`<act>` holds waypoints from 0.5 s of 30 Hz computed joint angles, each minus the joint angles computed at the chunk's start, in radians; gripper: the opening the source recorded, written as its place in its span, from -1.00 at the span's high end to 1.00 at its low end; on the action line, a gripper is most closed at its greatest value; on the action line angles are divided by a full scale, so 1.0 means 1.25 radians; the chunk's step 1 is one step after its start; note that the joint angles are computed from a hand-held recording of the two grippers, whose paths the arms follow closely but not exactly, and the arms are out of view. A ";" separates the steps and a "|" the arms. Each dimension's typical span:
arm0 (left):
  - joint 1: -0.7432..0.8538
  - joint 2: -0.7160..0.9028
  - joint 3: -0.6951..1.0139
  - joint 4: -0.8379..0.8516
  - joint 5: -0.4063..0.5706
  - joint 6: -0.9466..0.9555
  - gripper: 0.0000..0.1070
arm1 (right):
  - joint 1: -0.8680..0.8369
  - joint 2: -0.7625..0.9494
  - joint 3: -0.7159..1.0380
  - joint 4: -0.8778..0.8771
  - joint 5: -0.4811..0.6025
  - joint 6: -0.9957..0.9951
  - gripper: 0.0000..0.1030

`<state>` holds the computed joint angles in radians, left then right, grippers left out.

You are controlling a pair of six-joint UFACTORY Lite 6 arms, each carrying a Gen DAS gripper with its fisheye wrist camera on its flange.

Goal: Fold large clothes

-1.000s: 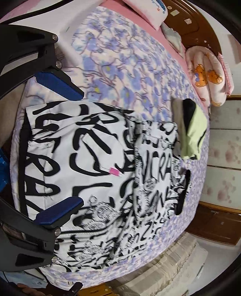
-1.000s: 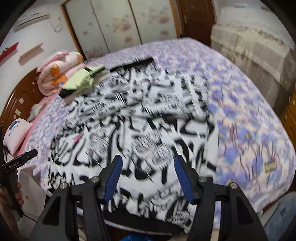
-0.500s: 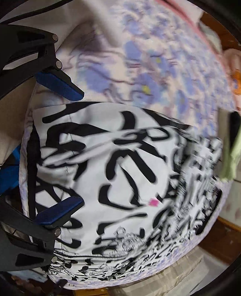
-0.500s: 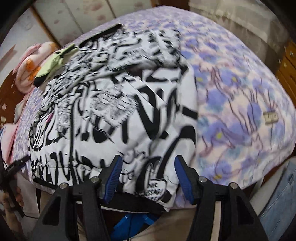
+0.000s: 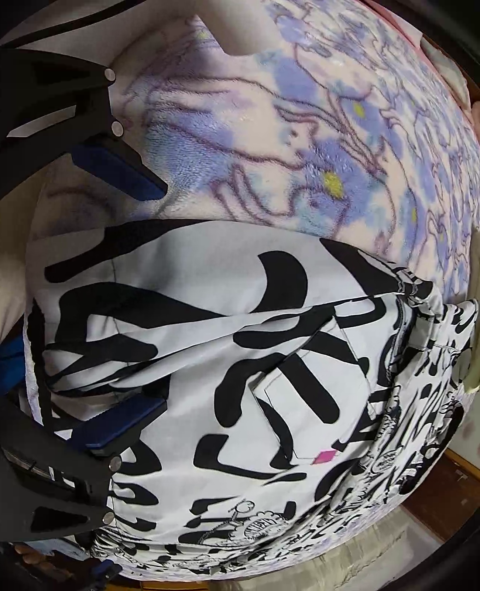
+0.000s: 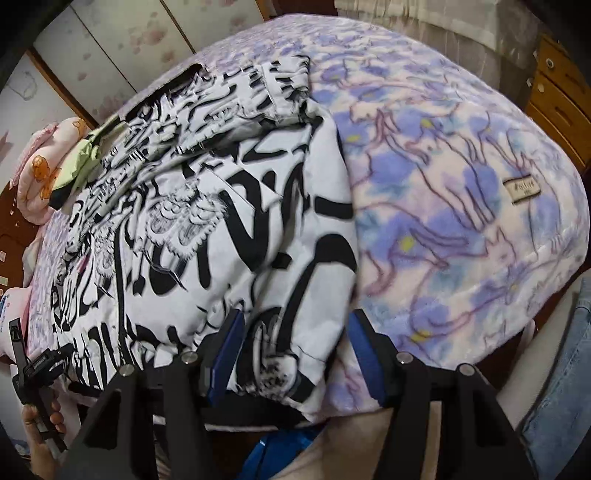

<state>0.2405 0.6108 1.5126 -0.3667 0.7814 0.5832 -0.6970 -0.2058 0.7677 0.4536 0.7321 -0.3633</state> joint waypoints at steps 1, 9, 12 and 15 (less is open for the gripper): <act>-0.002 0.004 0.005 0.005 0.000 -0.002 -0.92 | -0.012 0.012 -0.005 0.007 0.009 -0.008 -0.14; -0.023 0.041 0.037 0.022 -0.002 -0.012 -0.92 | -0.051 0.080 -0.026 0.142 0.044 -0.116 -0.14; -0.022 0.047 0.038 0.008 -0.002 0.002 -0.92 | -0.015 0.091 -0.031 0.134 0.014 -0.094 -0.15; -0.005 0.049 0.038 -0.013 0.009 0.029 -0.92 | -0.002 0.108 -0.026 0.137 0.004 -0.095 0.07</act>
<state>0.2345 0.6726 1.5601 -0.3830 0.7922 0.6196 -0.6994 -0.0706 0.7353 0.6252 0.7372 -0.4814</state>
